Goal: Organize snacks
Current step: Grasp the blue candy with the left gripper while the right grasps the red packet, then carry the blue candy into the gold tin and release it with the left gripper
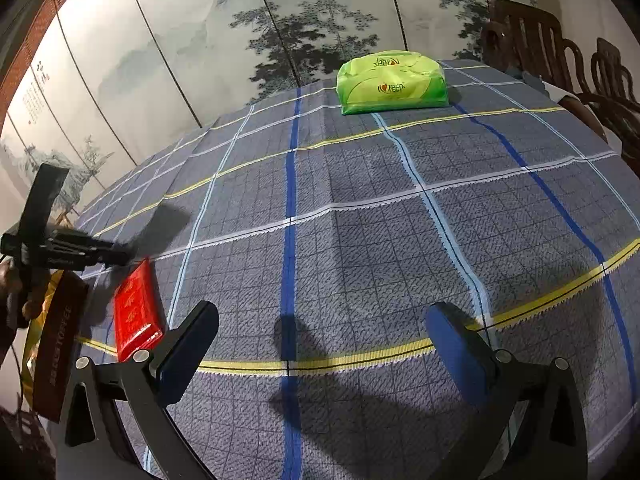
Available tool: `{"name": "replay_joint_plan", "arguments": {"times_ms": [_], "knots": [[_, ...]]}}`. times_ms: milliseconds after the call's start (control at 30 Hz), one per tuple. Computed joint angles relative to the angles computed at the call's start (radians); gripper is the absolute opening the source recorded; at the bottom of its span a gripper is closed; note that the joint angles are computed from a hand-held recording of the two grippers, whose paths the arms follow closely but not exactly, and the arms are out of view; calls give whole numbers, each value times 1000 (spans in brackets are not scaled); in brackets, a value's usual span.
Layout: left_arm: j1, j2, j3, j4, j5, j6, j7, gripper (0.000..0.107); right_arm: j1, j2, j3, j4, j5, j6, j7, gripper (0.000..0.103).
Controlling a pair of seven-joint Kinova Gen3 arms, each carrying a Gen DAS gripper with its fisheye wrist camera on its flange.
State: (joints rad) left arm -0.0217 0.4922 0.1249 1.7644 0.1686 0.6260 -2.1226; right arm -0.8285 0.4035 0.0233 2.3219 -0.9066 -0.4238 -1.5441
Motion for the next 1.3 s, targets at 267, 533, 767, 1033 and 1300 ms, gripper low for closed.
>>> {"name": "replay_joint_plan", "arguments": {"times_ms": [267, 533, 767, 1033, 1300], "knots": [[-158, -252, 154, 361, 248, -210, 21, 23, 31, 0, -18, 3, 50, 5, -28, 103], [1, -421, 58, 600, 441, -324, -74, 23, -30, 6, 69, 58, 357, -60, -316, 103], [67, -561, -18, 686, 431, -317, -46, 23, 172, 7, -223, -38, 601, -18, -143, 98], [140, -675, -168, 711, 422, -267, -60, 23, 190, 126, -235, -340, 731, 305, -52, 79], [169, -695, -223, 719, 428, -261, -69, 23, -49, 182, 48, -489, 816, 506, -189, 45]]}}
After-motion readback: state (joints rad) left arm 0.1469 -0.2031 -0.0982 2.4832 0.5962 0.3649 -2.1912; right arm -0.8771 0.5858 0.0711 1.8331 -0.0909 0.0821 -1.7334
